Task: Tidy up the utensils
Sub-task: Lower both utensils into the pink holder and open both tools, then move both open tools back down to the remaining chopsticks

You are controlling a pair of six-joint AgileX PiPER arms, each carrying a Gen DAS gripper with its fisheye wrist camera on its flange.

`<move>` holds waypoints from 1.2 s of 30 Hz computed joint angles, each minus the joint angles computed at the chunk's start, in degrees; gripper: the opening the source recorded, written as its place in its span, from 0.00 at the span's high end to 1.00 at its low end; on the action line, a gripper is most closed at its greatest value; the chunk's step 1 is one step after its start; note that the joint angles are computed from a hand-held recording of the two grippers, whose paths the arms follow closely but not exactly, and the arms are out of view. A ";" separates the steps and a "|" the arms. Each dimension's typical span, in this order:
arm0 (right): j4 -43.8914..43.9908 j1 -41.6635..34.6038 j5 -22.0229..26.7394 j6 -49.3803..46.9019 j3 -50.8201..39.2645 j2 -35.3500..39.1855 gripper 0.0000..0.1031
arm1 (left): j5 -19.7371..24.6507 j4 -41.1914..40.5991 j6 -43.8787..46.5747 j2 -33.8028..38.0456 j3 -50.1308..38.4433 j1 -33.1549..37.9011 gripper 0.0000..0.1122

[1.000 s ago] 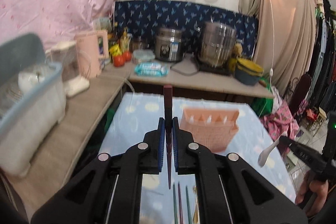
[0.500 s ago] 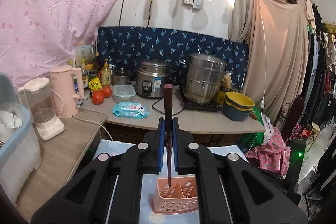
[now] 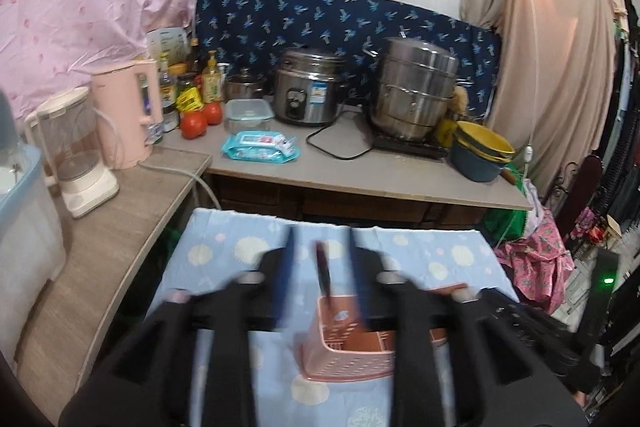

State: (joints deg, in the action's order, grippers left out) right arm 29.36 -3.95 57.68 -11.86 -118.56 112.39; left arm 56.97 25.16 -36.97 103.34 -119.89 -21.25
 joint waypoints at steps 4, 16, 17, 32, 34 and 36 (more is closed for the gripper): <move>1.08 -1.21 -1.89 -1.96 5.56 -4.64 0.70 | -0.75 2.16 -2.27 -3.04 4.35 -0.37 0.57; 5.73 -8.72 -3.79 -13.39 34.80 -27.70 0.65 | -0.45 9.20 -12.82 -21.22 32.28 -9.01 0.51; 5.78 -9.32 -3.56 -14.23 36.82 -29.15 0.65 | -0.19 9.33 -14.22 -23.07 35.74 -10.23 0.51; 1.76 -20.73 2.14 -27.07 69.81 -51.82 0.65 | 4.87 7.39 -36.34 -37.10 68.02 -29.85 0.51; 1.72 -22.20 3.11 -28.94 72.69 -53.22 0.65 | 5.06 6.84 -38.66 -37.56 70.01 -32.01 0.51; 1.18 -22.89 3.80 -29.95 75.05 -54.88 0.65 | 5.52 6.51 -40.76 -38.00 71.40 -34.17 0.51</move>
